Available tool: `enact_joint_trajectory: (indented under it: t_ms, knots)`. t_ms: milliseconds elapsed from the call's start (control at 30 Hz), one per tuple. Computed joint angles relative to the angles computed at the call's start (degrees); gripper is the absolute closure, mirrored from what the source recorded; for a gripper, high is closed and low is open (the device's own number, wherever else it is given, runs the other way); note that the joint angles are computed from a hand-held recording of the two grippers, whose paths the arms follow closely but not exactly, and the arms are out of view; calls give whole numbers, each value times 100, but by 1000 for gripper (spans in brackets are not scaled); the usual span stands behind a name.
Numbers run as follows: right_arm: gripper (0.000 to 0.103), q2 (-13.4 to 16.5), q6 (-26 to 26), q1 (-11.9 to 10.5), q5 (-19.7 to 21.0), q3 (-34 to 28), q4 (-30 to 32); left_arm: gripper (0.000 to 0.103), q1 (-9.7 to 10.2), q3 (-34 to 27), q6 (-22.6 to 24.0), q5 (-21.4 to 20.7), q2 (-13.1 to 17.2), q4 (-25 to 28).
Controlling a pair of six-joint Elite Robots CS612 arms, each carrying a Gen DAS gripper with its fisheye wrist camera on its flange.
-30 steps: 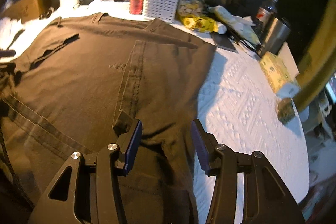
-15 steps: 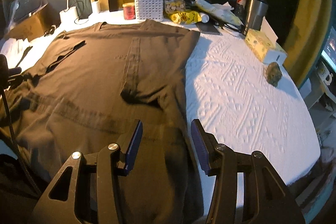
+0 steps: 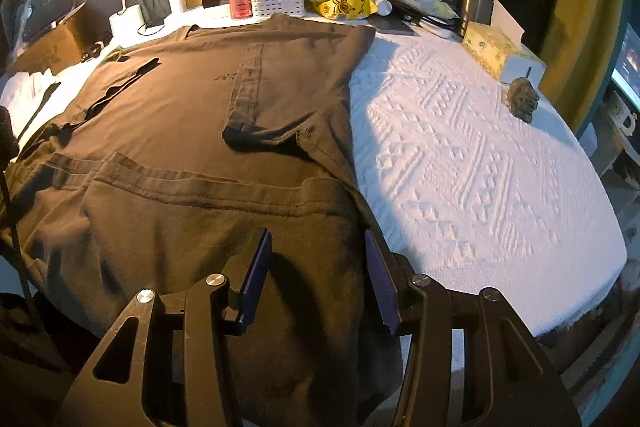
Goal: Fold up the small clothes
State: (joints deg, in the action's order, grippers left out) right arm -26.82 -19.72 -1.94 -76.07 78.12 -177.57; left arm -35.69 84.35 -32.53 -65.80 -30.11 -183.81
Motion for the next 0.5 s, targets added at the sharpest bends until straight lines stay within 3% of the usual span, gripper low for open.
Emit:
enact_joint_trajectory:
  t_ms: [100,267,333,467,500]
  knots:
    - [52,71,29,26,34,-100,49,35,8,219,-236,191,-86,111]
    - [84,101,-136,92,66,-134,-48,35,47,448,-607,182,-146,205]
    - [93,101,-182,124,-59,-123,-158,35,66,494,-653,120,-141,144]
    - [94,55,-142,112,-23,-55,-390,36,69,493,-468,-24,-101,-2]
    - [94,40,-147,109,-17,-36,-442,42,60,480,-402,-20,-98,3]
